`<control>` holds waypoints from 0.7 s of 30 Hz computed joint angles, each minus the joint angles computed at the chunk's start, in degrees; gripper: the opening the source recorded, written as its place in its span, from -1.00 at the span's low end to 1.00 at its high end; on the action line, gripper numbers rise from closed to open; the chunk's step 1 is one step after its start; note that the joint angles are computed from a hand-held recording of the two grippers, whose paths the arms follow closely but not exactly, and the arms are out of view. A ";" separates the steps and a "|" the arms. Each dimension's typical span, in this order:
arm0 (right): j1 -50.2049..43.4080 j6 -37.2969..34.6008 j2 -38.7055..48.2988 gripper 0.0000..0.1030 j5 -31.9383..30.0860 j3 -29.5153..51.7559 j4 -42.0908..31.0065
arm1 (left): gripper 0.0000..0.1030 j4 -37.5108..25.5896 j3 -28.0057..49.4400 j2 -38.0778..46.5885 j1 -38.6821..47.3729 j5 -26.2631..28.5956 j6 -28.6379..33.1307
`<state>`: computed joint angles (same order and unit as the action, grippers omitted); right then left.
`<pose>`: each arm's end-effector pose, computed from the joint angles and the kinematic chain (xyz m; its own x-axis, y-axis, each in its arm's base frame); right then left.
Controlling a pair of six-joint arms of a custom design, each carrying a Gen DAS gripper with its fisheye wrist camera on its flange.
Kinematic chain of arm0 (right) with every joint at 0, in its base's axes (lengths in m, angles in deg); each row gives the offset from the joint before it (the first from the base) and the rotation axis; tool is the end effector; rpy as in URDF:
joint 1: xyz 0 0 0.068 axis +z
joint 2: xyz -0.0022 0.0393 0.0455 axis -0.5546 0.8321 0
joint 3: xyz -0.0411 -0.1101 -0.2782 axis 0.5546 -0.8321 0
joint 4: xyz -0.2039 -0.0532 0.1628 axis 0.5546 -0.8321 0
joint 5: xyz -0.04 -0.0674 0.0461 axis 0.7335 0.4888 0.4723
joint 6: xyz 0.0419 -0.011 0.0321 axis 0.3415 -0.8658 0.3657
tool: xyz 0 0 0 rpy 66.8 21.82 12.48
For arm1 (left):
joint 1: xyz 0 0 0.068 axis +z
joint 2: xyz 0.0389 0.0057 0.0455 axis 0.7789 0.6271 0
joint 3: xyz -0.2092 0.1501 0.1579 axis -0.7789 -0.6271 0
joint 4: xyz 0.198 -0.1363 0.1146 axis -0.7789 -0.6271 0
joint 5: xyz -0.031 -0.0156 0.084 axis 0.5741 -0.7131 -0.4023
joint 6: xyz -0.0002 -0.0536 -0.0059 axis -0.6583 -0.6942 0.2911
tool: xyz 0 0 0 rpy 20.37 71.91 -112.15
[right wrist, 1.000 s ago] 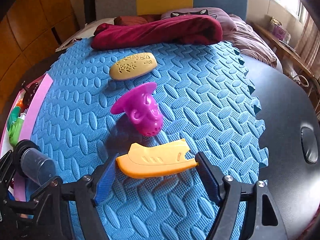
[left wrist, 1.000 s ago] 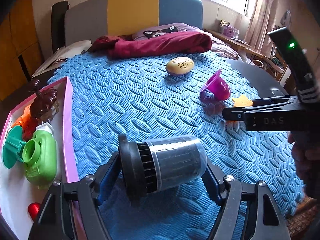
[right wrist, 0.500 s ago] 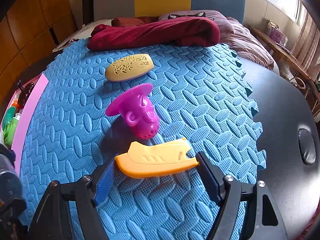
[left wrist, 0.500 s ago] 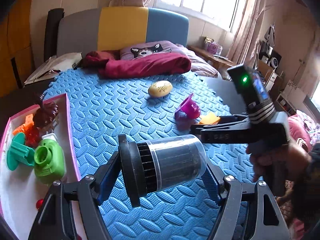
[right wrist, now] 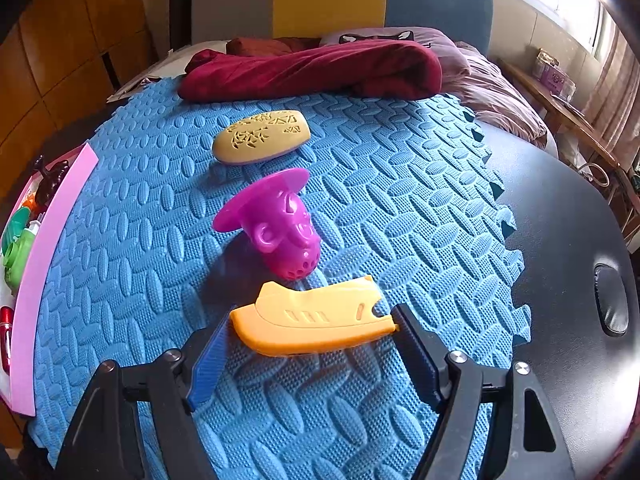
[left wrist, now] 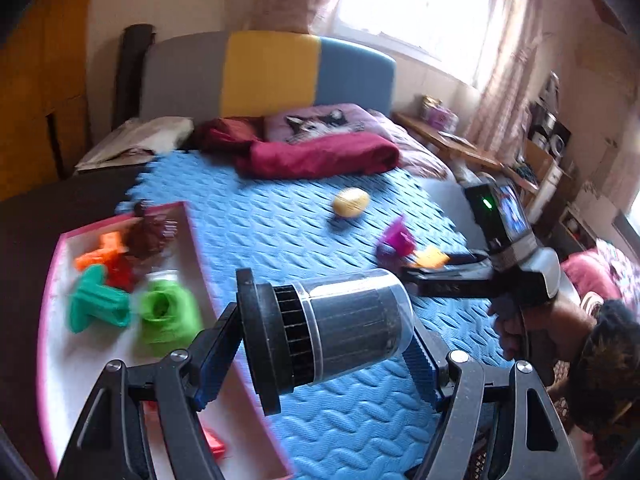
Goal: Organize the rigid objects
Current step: 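Lower the canister into the white tray and open the left tool while the right tool holds the yellow-orange piece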
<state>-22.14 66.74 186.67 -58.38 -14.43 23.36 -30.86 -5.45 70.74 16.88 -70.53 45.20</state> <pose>0.3237 0.0616 0.0609 -0.8542 0.0483 -0.5177 0.0520 0.9986 0.0075 0.2776 -0.1901 0.1319 -0.6582 0.1672 -0.7341 0.4322 0.8823 -0.1865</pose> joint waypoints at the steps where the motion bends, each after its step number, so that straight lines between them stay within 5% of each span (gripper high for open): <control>1: 0.00 0.00 0.00 0.51 0.00 0.00 0.00 | 0.47 -0.38 -0.88 -1.32 1.87 0.61 -0.22; 7: 0.32 -0.29 -0.08 0.51 0.70 -0.19 0.39 | 0.47 -0.31 -5.37 -4.17 13.15 0.68 0.99; 13: 1.29 -1.61 -0.01 0.51 1.88 -0.34 1.01 | 0.47 -2.15 -3.96 2.76 20.52 0.91 -0.08; 21: 1.68 -2.23 0.17 0.51 2.74 -0.40 1.42 | 0.47 -7.44 2.31 8.68 20.70 0.04 -1.02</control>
<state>-20.46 64.50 186.84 -55.64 -14.82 24.78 -38.30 -3.14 79.42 37.59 -70.49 44.18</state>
